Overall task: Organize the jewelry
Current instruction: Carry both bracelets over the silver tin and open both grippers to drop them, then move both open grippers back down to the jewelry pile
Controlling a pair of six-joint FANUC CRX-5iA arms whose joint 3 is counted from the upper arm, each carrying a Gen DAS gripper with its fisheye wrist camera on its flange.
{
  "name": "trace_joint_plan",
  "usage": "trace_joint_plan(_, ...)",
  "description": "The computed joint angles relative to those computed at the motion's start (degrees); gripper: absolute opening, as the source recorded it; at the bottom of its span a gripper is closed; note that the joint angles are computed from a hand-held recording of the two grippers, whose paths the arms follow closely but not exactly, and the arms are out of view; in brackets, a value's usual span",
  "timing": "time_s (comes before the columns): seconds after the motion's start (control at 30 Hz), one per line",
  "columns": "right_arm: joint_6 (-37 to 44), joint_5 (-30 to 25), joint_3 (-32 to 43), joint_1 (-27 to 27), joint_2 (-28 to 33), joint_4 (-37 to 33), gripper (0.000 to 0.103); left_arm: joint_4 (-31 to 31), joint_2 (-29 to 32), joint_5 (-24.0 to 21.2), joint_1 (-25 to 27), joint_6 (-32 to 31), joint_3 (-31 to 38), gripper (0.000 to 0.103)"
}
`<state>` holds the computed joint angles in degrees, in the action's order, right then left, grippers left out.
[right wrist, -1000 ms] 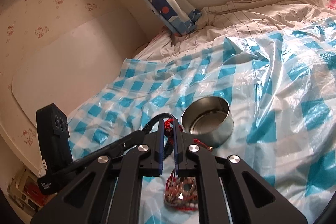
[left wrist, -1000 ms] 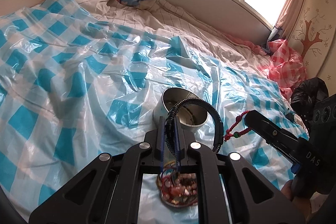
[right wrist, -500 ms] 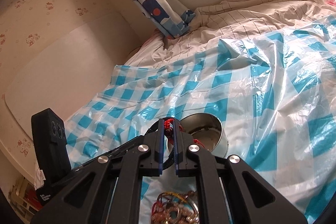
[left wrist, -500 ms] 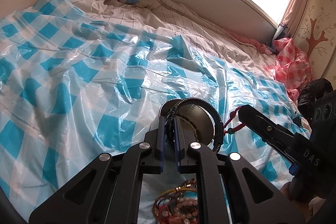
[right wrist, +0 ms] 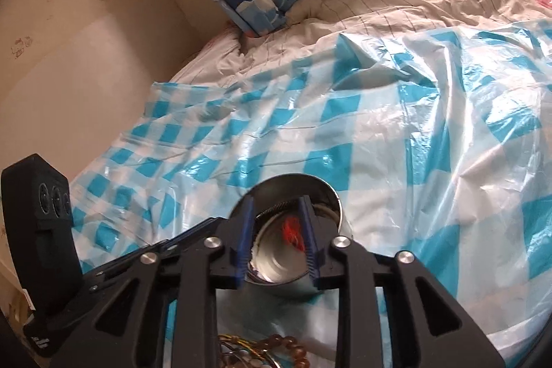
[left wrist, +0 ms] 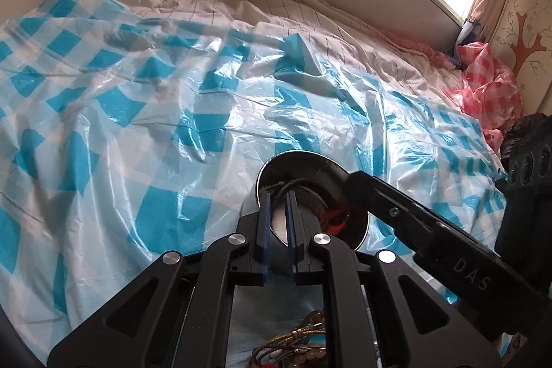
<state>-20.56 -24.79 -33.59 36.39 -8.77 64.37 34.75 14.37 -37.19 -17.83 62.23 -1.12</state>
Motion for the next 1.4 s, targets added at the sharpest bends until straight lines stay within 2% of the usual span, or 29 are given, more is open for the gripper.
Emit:
trace_joint_plan(0.13, -2.3, -1.0, -1.0, 0.4, -1.0, 2.9, 0.028, 0.4, -1.2, 1.1, 0.3, 0.1, -1.4, 0.008)
trace_joint_plan(0.33, 1.4, -6.5, -0.4, 4.4, -2.4, -1.0, 0.028, 0.7, -4.0, 0.6, 1.2, -1.2, -3.9, 0.008)
trace_joint_plan(0.57, 3.8, -12.8, 0.2, 9.9, -4.4, -5.0, 0.028, -1.3, -7.5, -3.4, 2.6, -3.0, -6.4, 0.008)
trace_joint_plan(0.7, 7.8, -17.5, 1.1, 14.6, -5.0, -10.7, 0.028, -3.0, -8.5, -7.3, 3.5, -3.5, -7.4, 0.008)
trace_joint_plan(1.07, 7.1, -21.0, -0.5, 19.3, -7.9, -17.2, 0.028, -6.0, -13.1, -12.9, 3.9, -7.5, -11.7, 0.008)
trace_joint_plan(1.13, 7.9, -20.2, -0.7, 19.8, -8.0, -16.5, 0.028, -5.5, -14.4, -12.5, 4.6, -7.8, -13.7, 0.011)
trace_joint_plan(1.23, 11.4, -22.5, 1.3, 21.1, -6.2, -18.0, 0.028, -4.6, -13.9, -14.1, 5.5, -6.7, -14.0, 0.015)
trace_joint_plan(1.33, 10.4, -23.4, 1.2, 20.9, -6.3, -18.8, 0.028, -3.5, -14.3, -13.6, 5.5, -8.2, -15.0, 0.019)
trace_joint_plan(1.4, 8.5, -22.9, 0.2, 20.4, -7.3, -19.2, 0.028, -1.3, -13.8, -15.0, 5.8, -9.5, -15.5, 0.024)
